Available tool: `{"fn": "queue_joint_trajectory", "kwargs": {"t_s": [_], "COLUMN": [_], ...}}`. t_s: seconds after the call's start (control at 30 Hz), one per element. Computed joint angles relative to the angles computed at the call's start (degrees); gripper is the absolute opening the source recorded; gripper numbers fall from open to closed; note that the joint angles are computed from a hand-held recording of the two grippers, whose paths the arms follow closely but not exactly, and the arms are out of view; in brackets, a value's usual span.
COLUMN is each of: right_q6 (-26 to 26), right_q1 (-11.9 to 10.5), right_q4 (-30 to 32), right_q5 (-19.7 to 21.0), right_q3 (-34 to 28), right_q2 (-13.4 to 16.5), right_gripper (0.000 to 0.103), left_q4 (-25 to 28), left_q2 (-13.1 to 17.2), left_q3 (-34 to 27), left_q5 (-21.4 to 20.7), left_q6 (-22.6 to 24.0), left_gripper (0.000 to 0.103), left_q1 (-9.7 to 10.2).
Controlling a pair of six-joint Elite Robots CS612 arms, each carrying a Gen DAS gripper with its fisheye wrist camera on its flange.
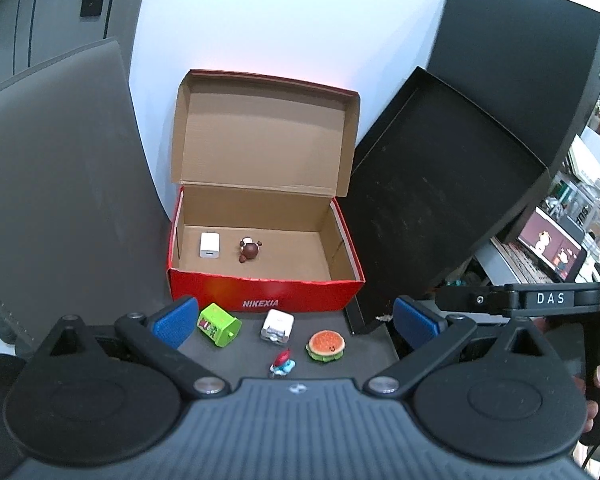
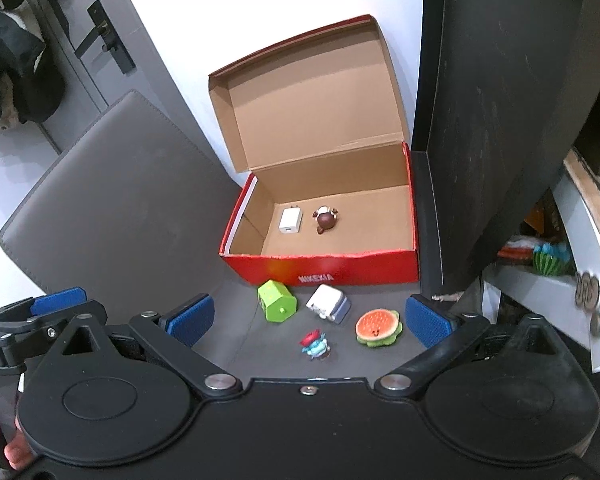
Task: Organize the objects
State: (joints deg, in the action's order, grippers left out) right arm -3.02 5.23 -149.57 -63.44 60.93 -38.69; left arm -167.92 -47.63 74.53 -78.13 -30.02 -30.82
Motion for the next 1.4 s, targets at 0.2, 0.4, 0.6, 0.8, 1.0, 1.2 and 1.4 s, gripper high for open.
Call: {"fn": "queue_joint_trajectory", "kwargs": {"t_s": [0.2, 0.4, 0.6, 0.8, 1.0, 1.2, 1.4], "right_q6": [0.4, 0.6, 0.7, 0.2, 0.3, 0.1, -0.6], "right_q1": [-0.2, -0.3, -0.4, -0.3, -0.2, -0.1, 0.1], "right_q4": [-1.2, -2.0, -2.6, -2.8, -2.2, -1.5, -0.8], "right_q5": [-0.8, -1.5, -2.3, -3.0, -3.3, -3.5, -3.7], "right_q3": [2.8, 4.7, 5.8, 6.1, 5.7, 5.0, 4.6], "right_q2": [-1.4, -2.4, -3.2, -3.4, -3.2, -2.8, -2.3], "right_gripper": [0.103, 0.103, 0.103, 0.103, 0.103, 0.103, 0.103], "left_q4": [0.2, 0.0, 0.4, 0.5, 1.3, 2.1, 3.8], "left_q2": [-0.5, -0.7, -0.9, -1.0, -1.2, -1.0, -0.2], "left_q3": [1.3, 1.9, 2.3, 2.4, 2.5, 2.1, 0.8], "left_q5": [0.4, -0.2, -0.3, -0.6, 0.2, 0.4, 0.1], "left_q6": [0.2, 0.0, -0.7, -1.0, -1.0, -1.2, -0.9], "left_gripper": [0.103, 0.103, 0.103, 0.103, 0.103, 0.103, 0.103], "left_q1": [-0.44, -0.62, -0.65, -0.55, -0.34, -0.14, -0.10]}}
